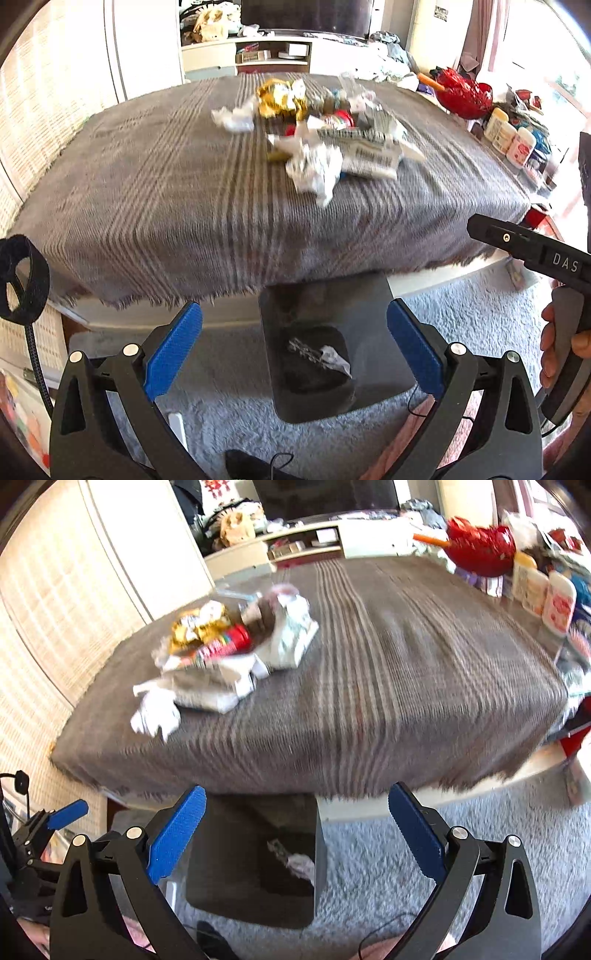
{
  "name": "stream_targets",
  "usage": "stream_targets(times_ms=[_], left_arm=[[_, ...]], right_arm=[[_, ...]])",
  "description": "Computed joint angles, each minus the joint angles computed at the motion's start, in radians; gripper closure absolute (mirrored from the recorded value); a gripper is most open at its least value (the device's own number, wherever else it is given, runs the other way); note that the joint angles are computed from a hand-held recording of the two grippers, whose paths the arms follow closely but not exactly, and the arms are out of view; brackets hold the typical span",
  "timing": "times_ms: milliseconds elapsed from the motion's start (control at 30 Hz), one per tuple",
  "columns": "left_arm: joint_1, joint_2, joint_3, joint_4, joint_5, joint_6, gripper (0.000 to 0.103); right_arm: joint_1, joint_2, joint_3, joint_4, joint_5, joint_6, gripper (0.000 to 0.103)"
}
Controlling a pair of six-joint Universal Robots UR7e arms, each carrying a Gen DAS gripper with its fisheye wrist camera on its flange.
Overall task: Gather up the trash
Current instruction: 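Open both grippers over the bin and raise them back toward the table, then grasp crumpled white receipt with the left gripper while the right grasps the rainbow-printed carton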
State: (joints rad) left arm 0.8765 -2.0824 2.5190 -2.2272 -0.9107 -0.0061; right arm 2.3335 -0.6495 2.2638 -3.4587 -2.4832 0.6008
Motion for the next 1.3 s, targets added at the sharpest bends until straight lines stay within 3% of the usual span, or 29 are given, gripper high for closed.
stream_targets(times_ms=[367,567,733,867,900,1000,1167,1233,1300], left_arm=[[0.045,0.188,-0.071,-0.199,-0.012,0.088,0.011],[0.077,0.301,-0.112,-0.276,-0.035,0.117,0.018],[0.099,0.369,-0.134,-0.304,-0.073,0.144,0.037],[0.121,0.405,-0.148,-0.312,-0.097,0.159,0.071],[0.125,0.406,-0.150,-0.316,-0.099,0.162,0.075],[0.135,0.399,-0.149,-0.335,-0.101,0.179,0.083],[0.156,0.408,-0.163,-0.368,-0.082,0.206,0.086],[0.164,0.413,-0.170,-0.374,-0.083,0.211,0.086],[0.171,0.418,-0.178,-0.375,-0.086,0.216,0.086]], right_arm=[[-0.050,0.024,-0.101,-0.080,0.001,-0.206,0.005],[-0.088,0.032,-0.132,-0.084,0.044,-0.264,0.014],[-0.108,0.038,-0.140,-0.090,0.060,-0.282,0.016],[-0.118,0.044,-0.148,-0.088,0.073,-0.294,0.016],[-0.120,0.047,-0.153,-0.087,0.077,-0.297,0.016],[-0.127,0.060,-0.175,-0.076,0.095,-0.314,0.016],[-0.133,0.090,-0.224,-0.045,0.122,-0.353,0.016],[-0.139,0.101,-0.239,-0.038,0.139,-0.365,0.022],[-0.147,0.103,-0.246,-0.026,0.160,-0.366,0.040]])
